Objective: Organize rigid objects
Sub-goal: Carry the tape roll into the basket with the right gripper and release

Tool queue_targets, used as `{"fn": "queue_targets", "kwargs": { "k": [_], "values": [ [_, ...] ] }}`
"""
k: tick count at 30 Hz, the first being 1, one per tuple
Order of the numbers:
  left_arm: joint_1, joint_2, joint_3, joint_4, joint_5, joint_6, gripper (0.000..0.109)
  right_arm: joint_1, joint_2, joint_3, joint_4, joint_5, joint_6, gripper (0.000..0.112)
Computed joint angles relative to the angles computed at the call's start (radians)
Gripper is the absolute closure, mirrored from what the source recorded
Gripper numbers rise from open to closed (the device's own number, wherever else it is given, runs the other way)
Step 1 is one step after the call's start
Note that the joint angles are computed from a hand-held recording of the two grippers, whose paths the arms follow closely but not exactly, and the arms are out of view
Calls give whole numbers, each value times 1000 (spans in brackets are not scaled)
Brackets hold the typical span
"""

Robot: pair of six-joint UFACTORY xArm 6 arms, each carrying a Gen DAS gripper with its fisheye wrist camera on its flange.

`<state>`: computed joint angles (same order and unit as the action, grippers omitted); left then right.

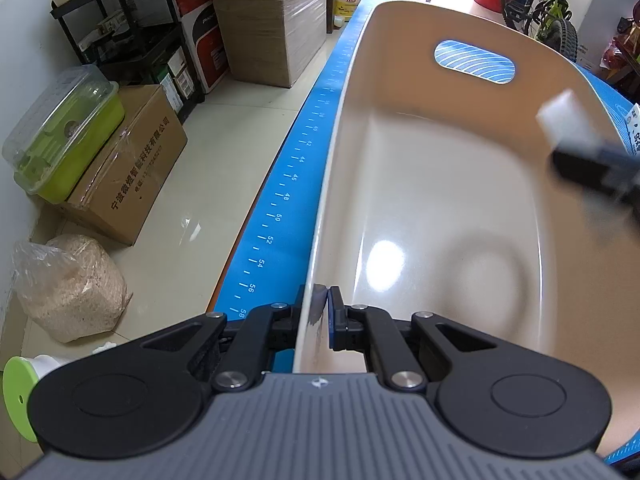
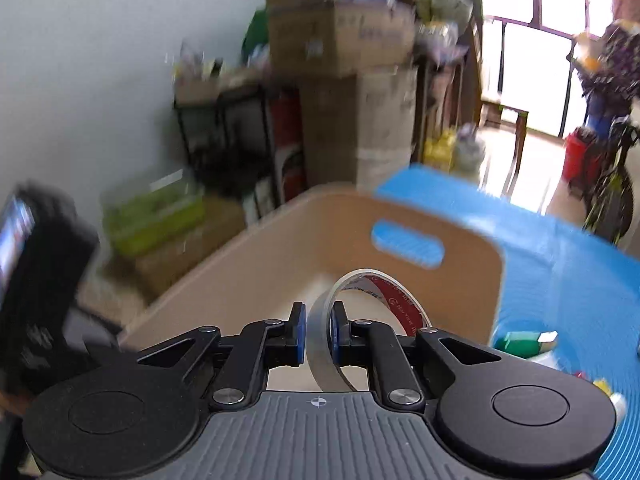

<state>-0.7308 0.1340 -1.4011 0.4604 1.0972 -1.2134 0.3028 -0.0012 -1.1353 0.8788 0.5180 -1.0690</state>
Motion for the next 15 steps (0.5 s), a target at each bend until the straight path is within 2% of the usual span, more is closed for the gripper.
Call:
{"fn": "queue_targets", "kwargs": {
  "k": [5, 9, 10, 13, 15],
  "values": [
    [-1, 5, -9, -1, 8, 6, 99, -1, 30, -10, -217, 65, 195, 89],
    [-1, 6, -10, -2, 9, 7, 99, -11, 31, -4, -241, 78, 226, 85],
    [-2, 7, -12, -2, 11, 8, 99, -18, 25, -1, -211, 85, 203, 75],
    [-3, 8, -13, -3, 14, 8, 99, -40, -5, 10, -151, 99, 159, 58],
    [-3, 8, -14, -3, 17, 9, 99, -60, -27, 10, -114, 110, 132, 55]
  ]
}}
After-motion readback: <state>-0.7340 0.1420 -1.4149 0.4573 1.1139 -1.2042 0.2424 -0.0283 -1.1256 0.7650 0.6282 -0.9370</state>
